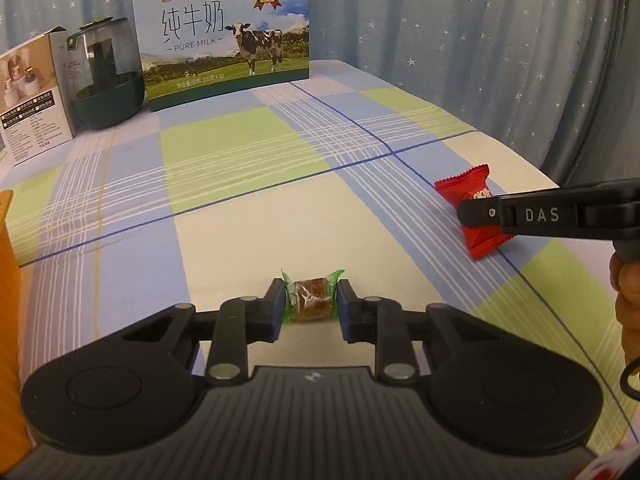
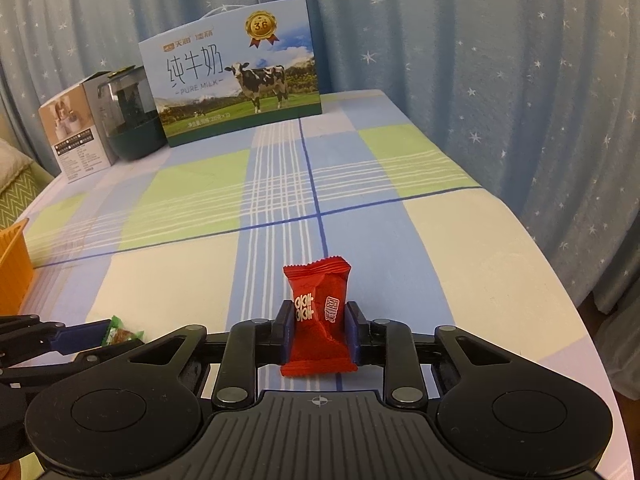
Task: Organize snacks
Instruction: 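Carry both candies over the orange tray with both tools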
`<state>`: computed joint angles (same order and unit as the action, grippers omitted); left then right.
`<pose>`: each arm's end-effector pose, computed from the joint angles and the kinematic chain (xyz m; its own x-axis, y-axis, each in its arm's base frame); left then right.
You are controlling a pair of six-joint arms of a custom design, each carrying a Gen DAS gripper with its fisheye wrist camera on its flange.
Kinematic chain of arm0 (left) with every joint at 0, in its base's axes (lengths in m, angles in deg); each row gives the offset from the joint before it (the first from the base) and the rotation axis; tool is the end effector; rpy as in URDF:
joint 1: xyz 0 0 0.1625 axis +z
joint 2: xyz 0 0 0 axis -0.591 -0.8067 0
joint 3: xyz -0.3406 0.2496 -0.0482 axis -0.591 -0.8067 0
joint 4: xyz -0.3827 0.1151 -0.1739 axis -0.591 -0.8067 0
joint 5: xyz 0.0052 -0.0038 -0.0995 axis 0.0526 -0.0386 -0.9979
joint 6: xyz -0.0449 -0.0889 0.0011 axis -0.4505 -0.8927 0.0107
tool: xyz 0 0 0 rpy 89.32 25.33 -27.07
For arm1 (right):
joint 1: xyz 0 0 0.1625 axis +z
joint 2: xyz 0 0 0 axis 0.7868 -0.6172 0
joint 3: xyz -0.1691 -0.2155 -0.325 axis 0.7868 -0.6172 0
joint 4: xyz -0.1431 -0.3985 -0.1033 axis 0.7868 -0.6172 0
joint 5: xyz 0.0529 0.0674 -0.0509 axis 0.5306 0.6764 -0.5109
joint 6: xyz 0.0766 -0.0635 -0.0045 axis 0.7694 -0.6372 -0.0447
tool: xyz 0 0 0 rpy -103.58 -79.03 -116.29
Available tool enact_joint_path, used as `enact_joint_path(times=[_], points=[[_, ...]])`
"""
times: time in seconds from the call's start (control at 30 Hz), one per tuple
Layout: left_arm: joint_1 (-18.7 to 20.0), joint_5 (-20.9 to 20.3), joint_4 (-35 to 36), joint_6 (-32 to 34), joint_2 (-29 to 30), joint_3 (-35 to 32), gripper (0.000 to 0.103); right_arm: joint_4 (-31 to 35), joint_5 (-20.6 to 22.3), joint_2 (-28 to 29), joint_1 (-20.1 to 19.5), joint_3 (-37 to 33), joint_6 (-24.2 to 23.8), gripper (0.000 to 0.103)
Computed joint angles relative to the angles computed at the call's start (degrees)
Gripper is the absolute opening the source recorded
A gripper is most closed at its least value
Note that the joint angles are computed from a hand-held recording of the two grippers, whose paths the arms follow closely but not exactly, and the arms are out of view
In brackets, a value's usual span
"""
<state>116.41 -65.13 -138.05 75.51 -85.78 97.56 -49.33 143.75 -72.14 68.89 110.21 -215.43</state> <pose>0.0639 -0.5673 0.3056 -0.5666 0.6187 -0.5442 0.8056 0.5548 -0.2079 0.3543 -0.4971 -0.1128 -0.7931 0.2654 0.5482 -0.2991 0.6143 -0.7301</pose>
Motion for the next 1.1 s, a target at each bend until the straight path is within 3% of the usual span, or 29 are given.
enact_joint_path(times=[0.5, 0.8, 1.1], points=[[-2.5, 1.5, 7.8, -8.9, -11.1, 3.0, 0.023, 8.5, 3.0, -0.1, 7.0, -1.9, 10.2, 0.025], [-4.7, 2.4, 14.6, -13.7, -19.6, 2.8, 0.023, 20.1, 5.2, 2.3, 12.6, -8.8, 17.5, 0.025], [-6.5, 3.0, 20.2, -16.9, -26.6, 2.3, 0.023, 27.4, 6.9, 5.2, 18.0, -15.2, 22.2, 0.025]])
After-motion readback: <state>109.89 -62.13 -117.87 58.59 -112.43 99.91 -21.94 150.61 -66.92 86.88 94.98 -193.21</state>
